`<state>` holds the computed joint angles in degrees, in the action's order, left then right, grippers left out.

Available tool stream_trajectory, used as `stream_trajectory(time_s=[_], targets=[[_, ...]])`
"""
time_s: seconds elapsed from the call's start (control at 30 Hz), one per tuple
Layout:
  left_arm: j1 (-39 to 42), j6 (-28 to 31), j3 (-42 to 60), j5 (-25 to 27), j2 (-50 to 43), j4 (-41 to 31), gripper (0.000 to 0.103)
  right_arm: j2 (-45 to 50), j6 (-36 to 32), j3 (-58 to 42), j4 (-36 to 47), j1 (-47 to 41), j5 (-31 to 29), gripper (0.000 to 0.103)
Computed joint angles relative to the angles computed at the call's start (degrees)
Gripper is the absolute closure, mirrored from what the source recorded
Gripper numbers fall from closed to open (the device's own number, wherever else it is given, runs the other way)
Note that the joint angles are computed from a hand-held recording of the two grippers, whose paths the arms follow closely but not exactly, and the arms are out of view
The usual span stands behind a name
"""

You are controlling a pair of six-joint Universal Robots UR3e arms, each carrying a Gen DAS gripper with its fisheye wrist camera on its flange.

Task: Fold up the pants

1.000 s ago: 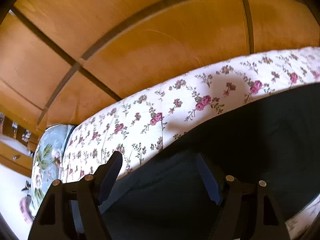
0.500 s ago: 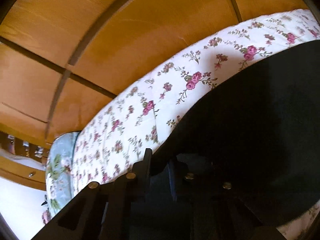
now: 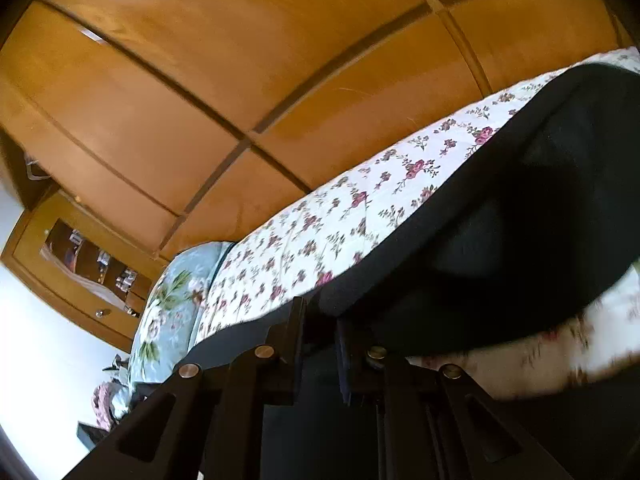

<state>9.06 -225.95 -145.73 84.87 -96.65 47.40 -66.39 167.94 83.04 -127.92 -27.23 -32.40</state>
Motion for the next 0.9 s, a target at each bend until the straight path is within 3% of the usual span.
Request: stream_trajectory(time_s=[0.17, 0.23, 0.33, 0.47, 0.5, 0.53, 0.6, 0.77, 0.8, 0.83, 0.87, 0.9], targets=[[4.4, -1.9, -8.7, -6.8, 0.6, 4.3, 0.101, -9.8, -6.4, 18.9, -5.1, -3.9, 2.2, 0.089], [3.9, -0.2, -7.8, -8.7, 2.1, -1.3, 0.083, -11.1, -7.9, 24.3, -9.8, -4.0, 1.3, 0.089], [1.5, -0.6, -8.3, -9.0, 0.9, -1.5, 0.063, -10.1, -8.5, 26.5, -12.5, -3.5, -1.6, 0.089], [0.3, -3.7, -8.0, -11.8, 0.5, -5.9, 0.050, -8.2, -6.7, 25.4, -10.8, -5.0, 0.4, 0.086], [0.0, -5.2, -7.5, -12.6, -0.3, -6.3, 0.047, -7.7, -5.3, 24.6, -11.5, -5.2, 0.6, 0.078], [0.1, -6.7, -7.0, -13.8, -1.6, -6.1, 0.043, -7.5, -4.1, 24.3, -12.4, -5.3, 0.2, 0.061], [-0.2, -9.4, -4.8, -15.0, -4.3, -7.3, 0.035, -6.9, -0.4, 23.7, -15.8, -5.1, -0.1, 0.041], [-3.5, -12.8, 0.2, -9.8, -7.6, -9.2, 0.038, -2.4, 3.5, 16.6, -14.8, -3.6, -1.4, 0.041], [-3.5, -12.9, 1.2, -10.0, -8.0, -10.0, 0.048, -1.4, 4.4, 15.3, -14.8, -3.2, -1.8, 0.041], [-3.2, -12.5, 2.3, -10.6, -7.4, -12.7, 0.069, -0.2, 5.8, 13.5, -14.6, -2.5, -2.7, 0.041], [-3.0, -11.7, 3.7, -11.7, -7.0, -16.3, 0.078, 0.6, 6.9, 12.6, -14.6, -2.2, -3.1, 0.041], [-2.6, -10.7, 5.0, -13.2, -6.6, -20.0, 0.079, 1.3, 8.4, 12.1, -15.2, -2.0, -3.0, 0.041]])
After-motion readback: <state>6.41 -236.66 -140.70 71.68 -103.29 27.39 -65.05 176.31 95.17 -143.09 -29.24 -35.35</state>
